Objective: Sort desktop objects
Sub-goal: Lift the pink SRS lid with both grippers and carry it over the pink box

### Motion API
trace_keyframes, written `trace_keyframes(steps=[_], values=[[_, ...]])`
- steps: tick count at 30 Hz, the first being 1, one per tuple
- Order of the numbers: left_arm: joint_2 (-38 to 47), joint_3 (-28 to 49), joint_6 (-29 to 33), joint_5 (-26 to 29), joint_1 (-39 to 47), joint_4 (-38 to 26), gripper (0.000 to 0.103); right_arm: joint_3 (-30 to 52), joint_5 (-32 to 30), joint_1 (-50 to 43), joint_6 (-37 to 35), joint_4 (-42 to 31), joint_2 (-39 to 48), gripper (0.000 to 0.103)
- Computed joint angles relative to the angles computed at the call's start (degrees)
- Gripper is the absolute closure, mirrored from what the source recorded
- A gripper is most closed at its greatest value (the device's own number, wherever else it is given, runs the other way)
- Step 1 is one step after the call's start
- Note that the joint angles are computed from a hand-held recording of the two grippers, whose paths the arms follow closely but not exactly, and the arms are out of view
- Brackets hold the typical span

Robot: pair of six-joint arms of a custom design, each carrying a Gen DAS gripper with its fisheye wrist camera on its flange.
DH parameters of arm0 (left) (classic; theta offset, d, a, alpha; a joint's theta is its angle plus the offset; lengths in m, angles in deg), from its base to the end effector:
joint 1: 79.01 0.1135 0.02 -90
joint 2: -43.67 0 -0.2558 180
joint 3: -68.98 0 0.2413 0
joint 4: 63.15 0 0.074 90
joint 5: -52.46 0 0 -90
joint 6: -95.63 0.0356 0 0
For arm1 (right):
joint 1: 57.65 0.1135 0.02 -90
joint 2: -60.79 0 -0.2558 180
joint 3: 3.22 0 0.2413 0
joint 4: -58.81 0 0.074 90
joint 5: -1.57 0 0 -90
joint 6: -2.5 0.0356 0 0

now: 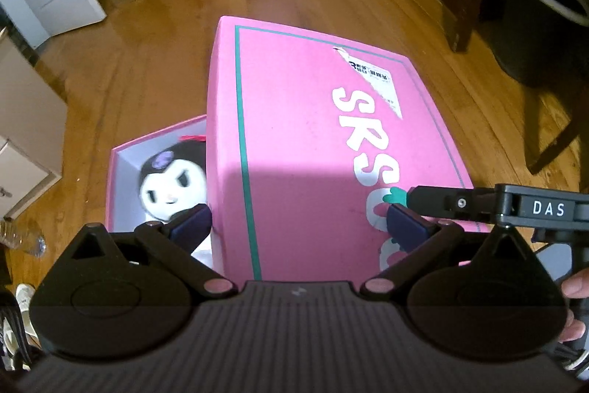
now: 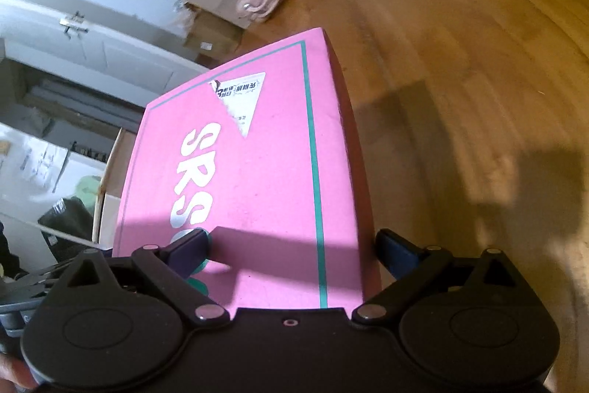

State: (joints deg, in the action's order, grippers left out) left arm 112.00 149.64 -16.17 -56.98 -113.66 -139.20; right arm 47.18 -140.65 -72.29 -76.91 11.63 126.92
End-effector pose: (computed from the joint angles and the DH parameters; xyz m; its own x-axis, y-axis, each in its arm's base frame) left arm 0.1786 -0.1090 0.3063 -0.8390 0.1541 -0.5219 0.1113 0.9874 0.1127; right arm 0.1932 -0.0214 0.1967 -0.8823 0.3468 -0.3183 -0.0318 0.6307 0.7754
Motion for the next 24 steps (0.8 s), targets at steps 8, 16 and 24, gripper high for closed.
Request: trace_keyframes(steps=[8,16,24], values=[[-12.35,-14.41,15.58,10.22,23.7,8.97,0.0,-0.01,14.04,23.81,19.94,15.83,3.02,0.004],[-9.4,-17.08,33.68,22.4,48.43,13.5,0.0,4.0,20.62,38.7,29.92,25.72,14.4,0.004],[-7.85,-18.06,41.34,29.49,61.55,18.36,0.0,9.63,26.0,45.83,35.1,26.72,18.97,0.004]])
